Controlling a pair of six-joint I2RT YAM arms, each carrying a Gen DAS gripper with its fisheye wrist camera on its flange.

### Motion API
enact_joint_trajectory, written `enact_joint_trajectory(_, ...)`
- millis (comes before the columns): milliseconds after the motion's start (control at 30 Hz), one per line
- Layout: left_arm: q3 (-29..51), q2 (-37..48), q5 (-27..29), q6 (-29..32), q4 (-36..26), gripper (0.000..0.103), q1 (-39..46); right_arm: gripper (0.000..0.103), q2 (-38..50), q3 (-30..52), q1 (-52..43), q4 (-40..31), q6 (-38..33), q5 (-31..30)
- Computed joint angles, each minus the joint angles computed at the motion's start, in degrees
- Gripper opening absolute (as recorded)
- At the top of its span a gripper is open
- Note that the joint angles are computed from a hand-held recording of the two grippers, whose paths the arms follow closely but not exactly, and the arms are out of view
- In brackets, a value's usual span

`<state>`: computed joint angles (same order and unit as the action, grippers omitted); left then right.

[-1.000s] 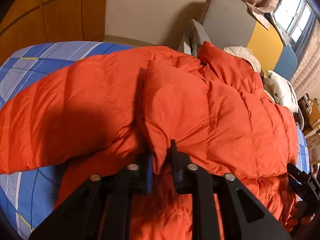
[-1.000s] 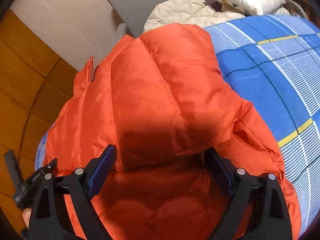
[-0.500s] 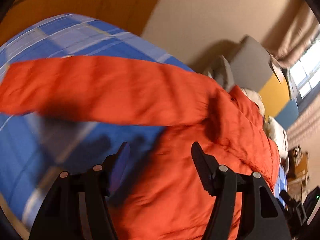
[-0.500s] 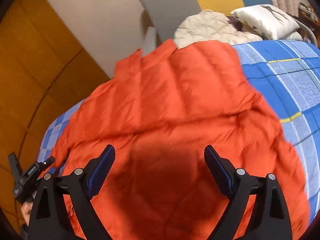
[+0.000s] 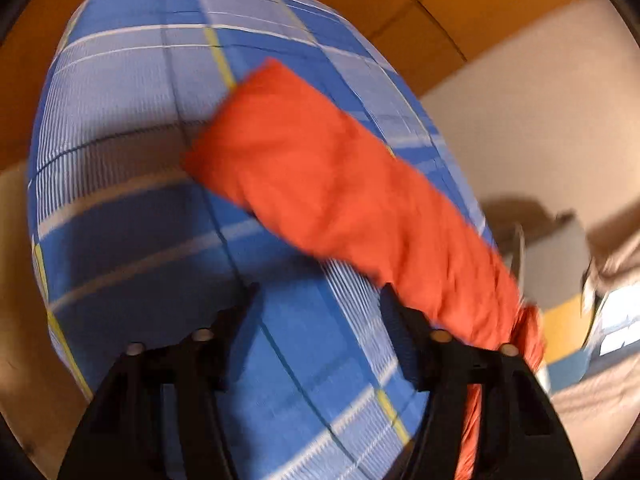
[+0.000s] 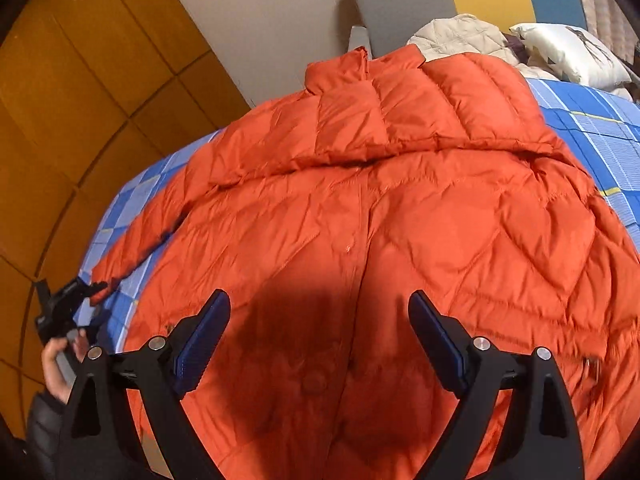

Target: Fold large clothes

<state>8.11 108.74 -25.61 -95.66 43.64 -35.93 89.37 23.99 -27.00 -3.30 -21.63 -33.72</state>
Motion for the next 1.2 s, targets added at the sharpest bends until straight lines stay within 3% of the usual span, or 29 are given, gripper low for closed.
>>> enact_joint_trajectory(133,-4.0,8.5,3.0,2.3,17.5,0.054,7.6,0.09,-4.6,-2.3,-0.6,-2.6,-1.8,1.1)
enact_joint_trajectory(233,-4.3,11.2,6.1,5.2,22.2,0.046,13.2,0.09,-7.3,-3.6,-1.6,-5.1,-3.1,1.5)
enact_joint_trajectory(367,-4.8,17.7,11.5,8.0,31.5,0.016,18.8,0.09,-10.2,-5.3,-1.8,-6.1,-3.8,2.5)
enact_joint_trajectory(400,-4.9,16.6,11.5,8.5,30.9,0.01,18.9,0.09,-10.4,-5.4,-1.8,-6.0,-3.8,2.7)
enact_joint_trajectory(467,-4.8,8.8,8.9,11.2,22.8,0.008,17.2,0.09,-11.1,-5.6,-1.3,-6.0,-3.0,2.6)
enact_joint_trajectory(533,-3.3,-3.6,4.2,14.3,8.5,0.007,13.1,0.09,-11.2,-5.5,-1.1,-6.1,-2.8,1.9)
enact_joint_trajectory(633,0.5,-18.2,-0.4,19.0,-8.0,0.007,8.6,0.09,-11.2,-5.7,-0.4,-5.8,-2.6,1.2)
enact_joint_trajectory(767,9.0,-27.3,-7.4,24.4,-23.6,0.007,0.4,0.09,-9.0,-5.3,-0.1,-4.8,-2.3,-0.3)
enact_joint_trajectory(933,22.4,-23.5,-13.2,31.1,-30.7,0.007,-8.9,0.09,-5.1,-3.4,-2.7,-4.3,-3.2,-2.8)
enact_joint_trajectory(1200,50.4,0.5,-9.9,46.1,-35.0,0.007,-17.3,0.09,2.6,1.9,-7.1,-3.7,-3.5,-5.7)
